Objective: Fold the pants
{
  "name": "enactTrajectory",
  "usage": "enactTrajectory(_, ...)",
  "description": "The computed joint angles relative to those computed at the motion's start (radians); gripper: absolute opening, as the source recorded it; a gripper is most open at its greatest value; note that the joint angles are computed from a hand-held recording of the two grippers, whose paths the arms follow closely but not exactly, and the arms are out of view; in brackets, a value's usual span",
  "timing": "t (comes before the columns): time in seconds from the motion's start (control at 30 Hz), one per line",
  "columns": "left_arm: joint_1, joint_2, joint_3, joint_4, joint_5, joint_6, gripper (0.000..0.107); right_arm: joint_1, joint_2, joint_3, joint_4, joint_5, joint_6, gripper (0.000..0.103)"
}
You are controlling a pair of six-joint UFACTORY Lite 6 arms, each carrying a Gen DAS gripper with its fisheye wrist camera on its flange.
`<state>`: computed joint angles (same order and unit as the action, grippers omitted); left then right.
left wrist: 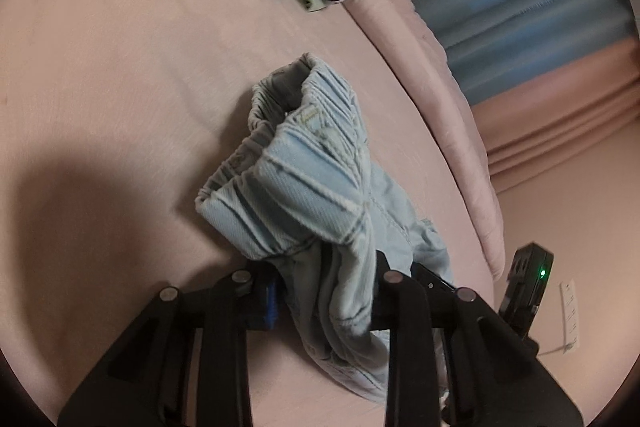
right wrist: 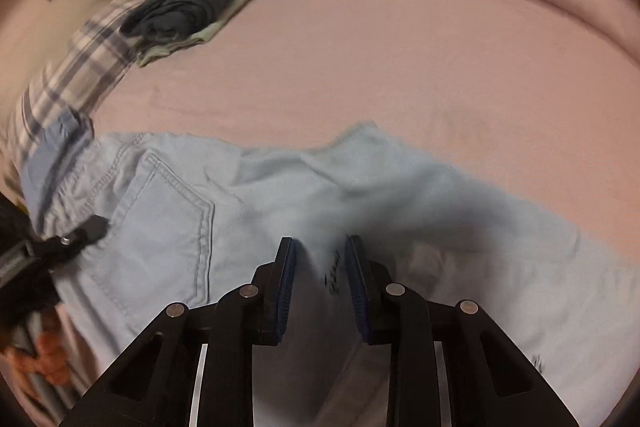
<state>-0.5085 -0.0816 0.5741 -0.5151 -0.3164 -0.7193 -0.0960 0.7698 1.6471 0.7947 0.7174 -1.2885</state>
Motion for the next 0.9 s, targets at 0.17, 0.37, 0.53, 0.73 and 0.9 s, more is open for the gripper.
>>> enactTrajectory(0.17, -0.015, -0.004, 0.032, -0.121, 0.013, 0.164, 0.027, -0.048, -0.167, -0.207, -0.026, 0.04, -0.025, 0.029)
enactTrajectory(0.37, -0.069, -0.007, 0.1, -0.472, 0.031, 0.573, 0.027, -0.147, -0.429, -0.607, -0.013, 0.033, -0.263, 0.029)
enactTrajectory(0.53, -0.144, 0.005, 0.197, -0.854, -0.006, 1.01, 0.024, -0.278, -0.471, -0.629, -0.047, 0.205, -0.318, 0.029)
enactTrajectory(0.73, -0.228, 0.062, 0.348, -1.121, -0.082, 1.364, 0.025, -0.432, -0.368, -0.493, 0.068, 0.281, -0.345, 0.029)
enactTrajectory(0.9, -0.314, 0.176, 0.539, -1.269, -0.144, 1.627, 0.024, -0.496, -0.202, -0.33, 0.074, 0.365, -0.229, 0.029)
